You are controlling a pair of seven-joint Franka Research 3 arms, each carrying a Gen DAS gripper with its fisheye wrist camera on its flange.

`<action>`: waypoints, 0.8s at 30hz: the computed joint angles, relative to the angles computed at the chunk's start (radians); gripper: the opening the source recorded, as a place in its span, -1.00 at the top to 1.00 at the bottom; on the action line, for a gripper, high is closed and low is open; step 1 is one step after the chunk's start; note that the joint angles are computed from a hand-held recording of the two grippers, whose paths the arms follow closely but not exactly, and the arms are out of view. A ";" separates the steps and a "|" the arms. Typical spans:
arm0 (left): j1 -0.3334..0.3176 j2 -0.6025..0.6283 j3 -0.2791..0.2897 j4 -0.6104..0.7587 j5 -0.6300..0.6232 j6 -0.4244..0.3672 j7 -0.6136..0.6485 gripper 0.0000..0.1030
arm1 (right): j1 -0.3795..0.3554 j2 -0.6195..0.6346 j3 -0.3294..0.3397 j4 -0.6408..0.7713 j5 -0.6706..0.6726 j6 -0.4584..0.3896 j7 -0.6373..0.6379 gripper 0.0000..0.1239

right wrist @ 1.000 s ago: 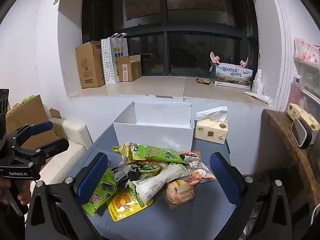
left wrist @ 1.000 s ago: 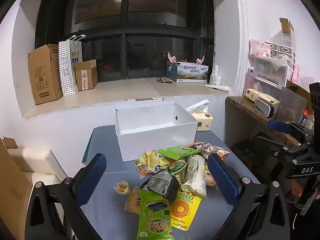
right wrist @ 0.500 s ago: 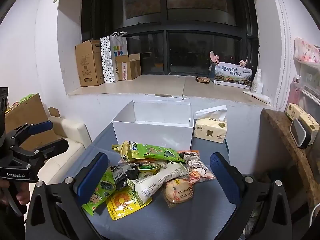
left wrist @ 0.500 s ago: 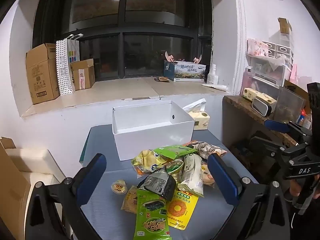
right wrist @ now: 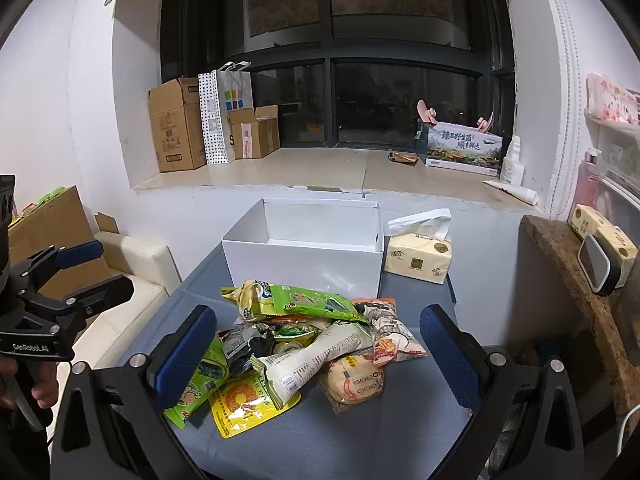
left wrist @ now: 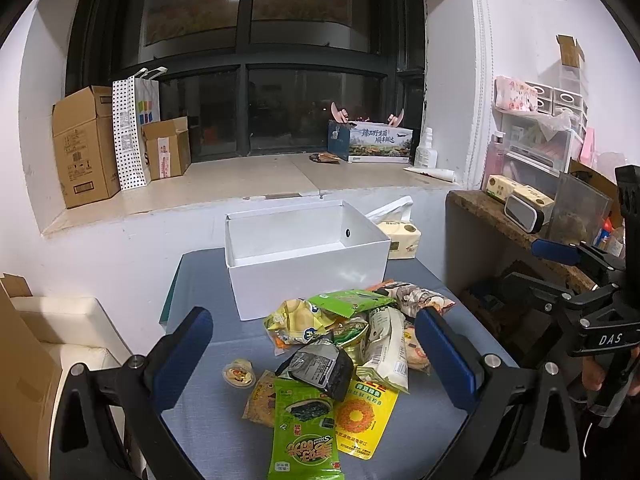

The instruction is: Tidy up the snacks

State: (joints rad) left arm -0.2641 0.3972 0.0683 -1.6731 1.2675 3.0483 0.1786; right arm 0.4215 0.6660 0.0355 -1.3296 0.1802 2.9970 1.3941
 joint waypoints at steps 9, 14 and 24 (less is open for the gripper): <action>0.002 0.003 -0.002 0.001 -0.021 0.004 0.022 -1.00 | -0.003 -0.003 0.005 -0.007 0.006 0.002 -0.006 -0.66; -0.004 0.003 0.006 0.000 -0.025 0.015 0.022 -1.00 | -0.004 -0.006 0.005 -0.010 0.008 0.000 -0.006 -0.66; -0.008 0.001 0.011 -0.005 -0.040 0.023 0.037 -1.00 | -0.003 -0.008 0.001 -0.012 0.005 -0.003 0.000 -0.66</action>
